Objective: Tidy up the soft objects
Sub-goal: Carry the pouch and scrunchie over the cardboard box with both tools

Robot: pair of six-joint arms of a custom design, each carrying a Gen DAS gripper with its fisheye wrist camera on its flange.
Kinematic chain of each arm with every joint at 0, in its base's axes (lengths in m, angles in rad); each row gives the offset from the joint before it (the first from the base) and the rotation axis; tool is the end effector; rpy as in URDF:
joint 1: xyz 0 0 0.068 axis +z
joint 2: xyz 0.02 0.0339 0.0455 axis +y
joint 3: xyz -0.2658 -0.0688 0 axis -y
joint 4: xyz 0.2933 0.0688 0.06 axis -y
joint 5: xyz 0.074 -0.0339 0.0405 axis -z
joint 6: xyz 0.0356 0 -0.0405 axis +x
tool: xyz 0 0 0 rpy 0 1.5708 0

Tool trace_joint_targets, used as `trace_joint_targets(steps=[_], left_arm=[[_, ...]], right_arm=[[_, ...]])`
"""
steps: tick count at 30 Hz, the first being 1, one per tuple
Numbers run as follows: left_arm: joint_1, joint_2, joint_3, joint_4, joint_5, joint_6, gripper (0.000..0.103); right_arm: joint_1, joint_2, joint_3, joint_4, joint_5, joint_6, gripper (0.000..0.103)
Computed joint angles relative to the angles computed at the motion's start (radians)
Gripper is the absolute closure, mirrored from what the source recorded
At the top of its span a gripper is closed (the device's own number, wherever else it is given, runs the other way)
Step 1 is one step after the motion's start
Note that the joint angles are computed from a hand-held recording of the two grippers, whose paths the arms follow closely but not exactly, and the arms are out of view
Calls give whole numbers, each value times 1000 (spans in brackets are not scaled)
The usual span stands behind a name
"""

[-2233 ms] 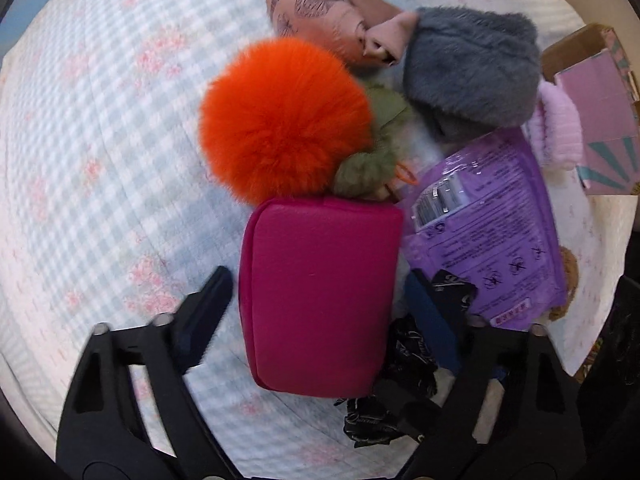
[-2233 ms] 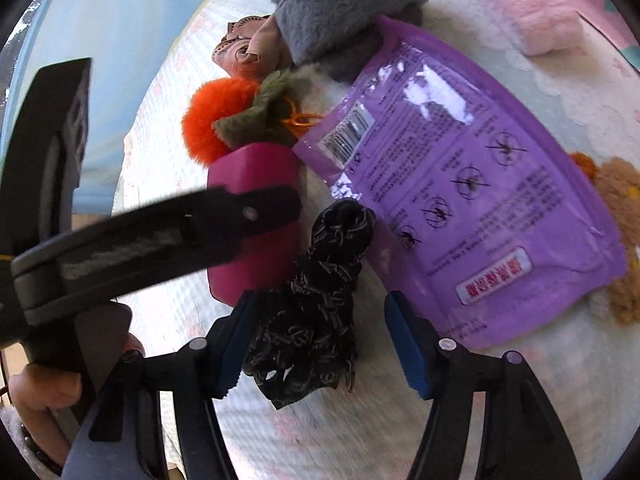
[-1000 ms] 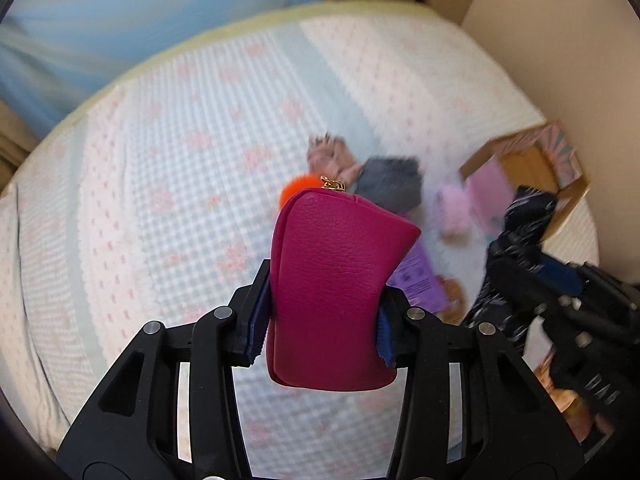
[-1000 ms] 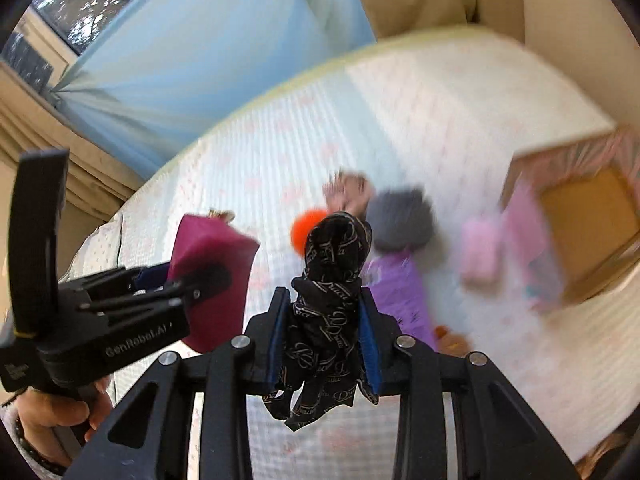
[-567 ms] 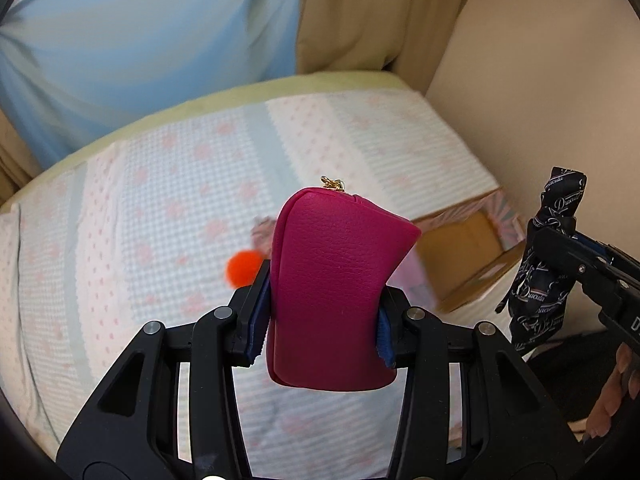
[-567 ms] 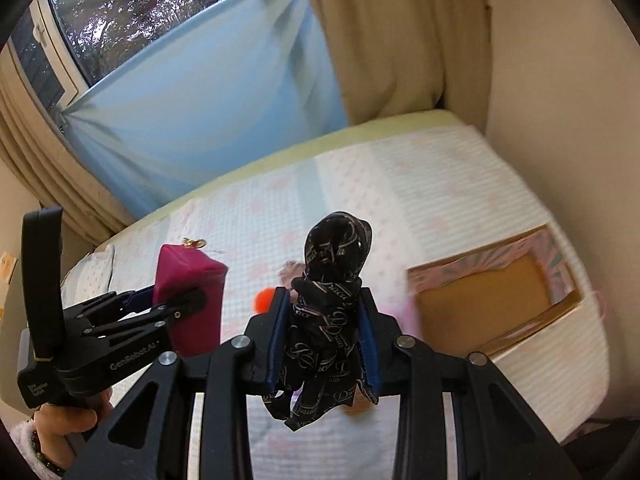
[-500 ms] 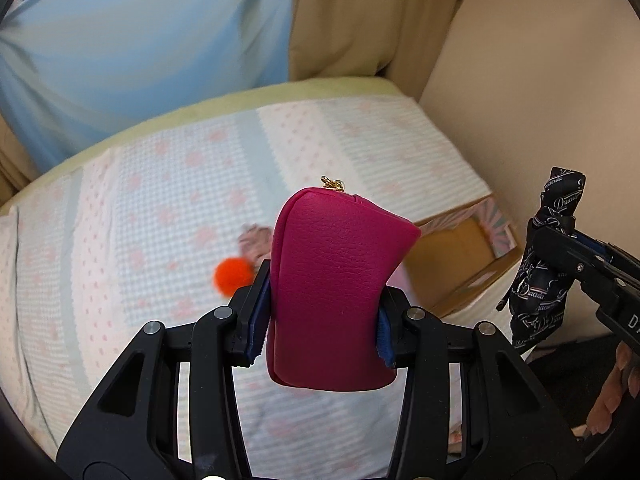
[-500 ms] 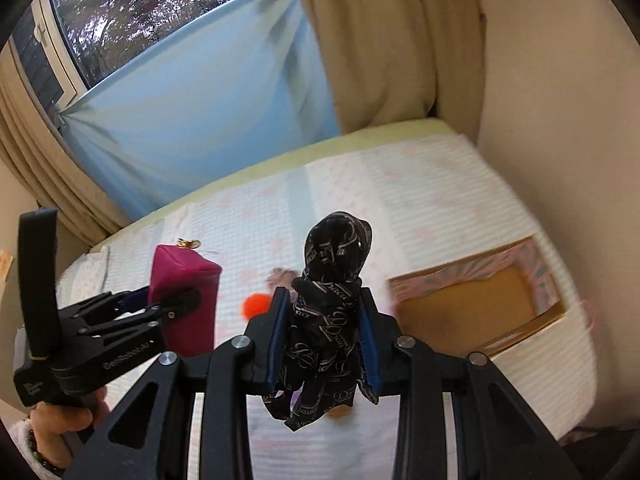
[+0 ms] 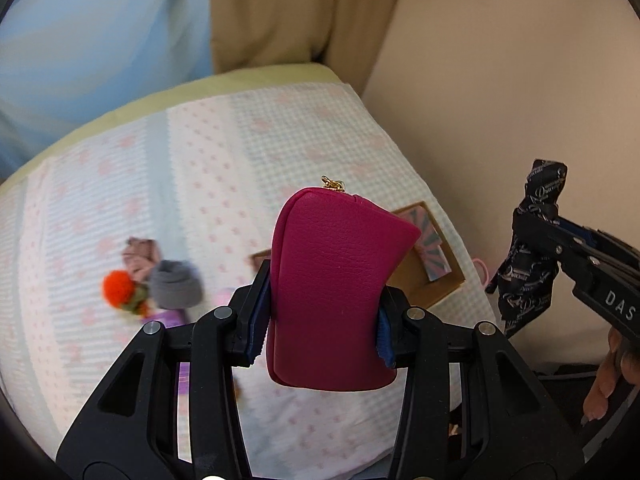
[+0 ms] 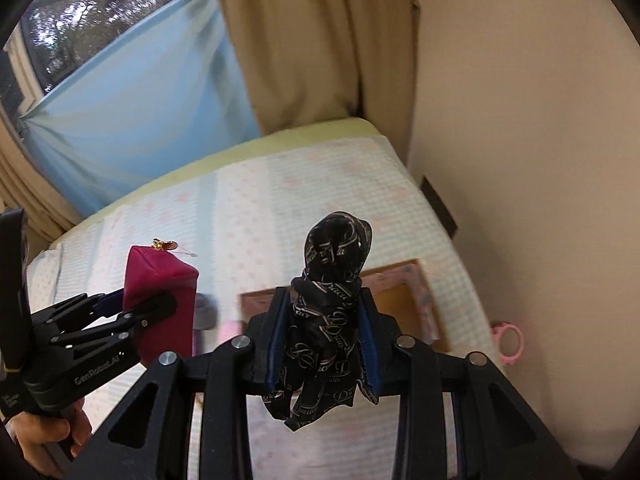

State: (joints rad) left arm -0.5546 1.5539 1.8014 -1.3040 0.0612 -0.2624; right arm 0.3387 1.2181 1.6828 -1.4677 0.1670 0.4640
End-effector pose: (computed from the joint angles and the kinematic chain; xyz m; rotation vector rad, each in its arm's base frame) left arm 0.2871 -0.1804 0.4139 0.4102 2.6398 -0.3541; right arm 0.2115 0.0682 0.4560 0.2222 2.5454 0.0944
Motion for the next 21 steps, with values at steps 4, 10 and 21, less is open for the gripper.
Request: trace_joint_targets(steps=[4, 10, 21], left_arm=[[-69, 84, -6, 37, -17, -40, 63], [-99, 218, -35, 96, -53, -40, 63], [-95, 456, -56, 183, -40, -8, 63]], right_arm=[[-175, 11, -56, 10, -79, -138, 73], [-351, 79, -163, 66, -194, -260, 73], [-435, 266, -332, 236, -327, -395, 73]])
